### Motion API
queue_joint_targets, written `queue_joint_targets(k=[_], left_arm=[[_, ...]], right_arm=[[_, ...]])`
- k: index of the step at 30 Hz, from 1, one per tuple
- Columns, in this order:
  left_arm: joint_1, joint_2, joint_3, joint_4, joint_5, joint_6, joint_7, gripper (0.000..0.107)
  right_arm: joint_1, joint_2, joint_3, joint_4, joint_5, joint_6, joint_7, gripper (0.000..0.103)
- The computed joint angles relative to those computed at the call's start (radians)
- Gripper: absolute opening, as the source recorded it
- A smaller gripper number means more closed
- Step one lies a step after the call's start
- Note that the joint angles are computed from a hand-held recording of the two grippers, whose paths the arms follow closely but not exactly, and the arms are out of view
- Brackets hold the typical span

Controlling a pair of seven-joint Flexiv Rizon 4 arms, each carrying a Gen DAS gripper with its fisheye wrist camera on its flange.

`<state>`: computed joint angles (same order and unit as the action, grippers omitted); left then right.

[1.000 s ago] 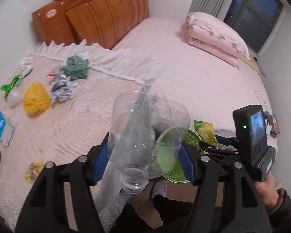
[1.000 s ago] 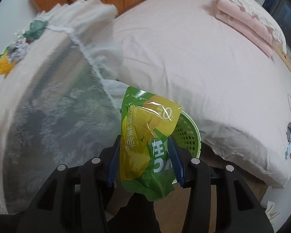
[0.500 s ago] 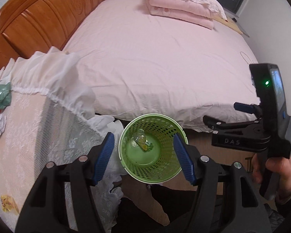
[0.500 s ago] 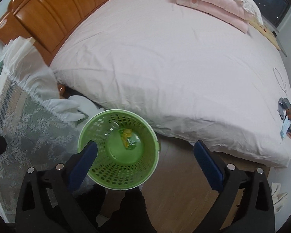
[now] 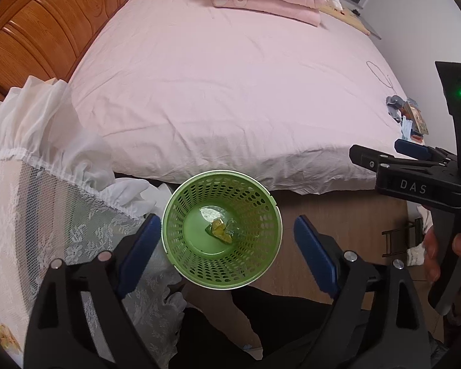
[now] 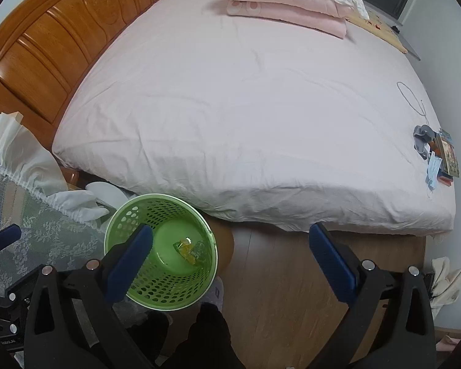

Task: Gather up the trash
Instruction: 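Carry bottle and snack bag to the green wastebasket and release both, then grasp the blue-white milk carton with the right tool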

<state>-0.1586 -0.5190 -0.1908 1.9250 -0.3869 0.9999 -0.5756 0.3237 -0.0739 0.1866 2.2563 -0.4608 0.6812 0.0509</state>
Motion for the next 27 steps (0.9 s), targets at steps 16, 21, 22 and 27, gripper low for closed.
queue_joint_targets(k=[16,21,22,27], left_arm=[[0.192,0.166,-0.063,0.113,-0.396,0.345,0.164,0.095],[0.261,0.17,-0.052,0.14,-0.463,0.554,0.2,0.095],[0.278,0.168,-0.044,0.143,-0.452,0.578,0.183,0.095],[0.306,0.134,0.082,0.111,-0.384,0.586,0.015,0.095]], right_arm=[[0.086,-0.145,-0.027,-0.235,-0.2,0.122,-0.099,0.1],[0.143,-0.277,-0.058,-0.41,-0.283,0.24,-0.225,0.101],[0.155,-0.305,-0.062,-0.449,-0.28,0.255,-0.261,0.101],[0.222,-0.477,-0.059,-0.704,-0.185,0.265,-0.484,0.101]])
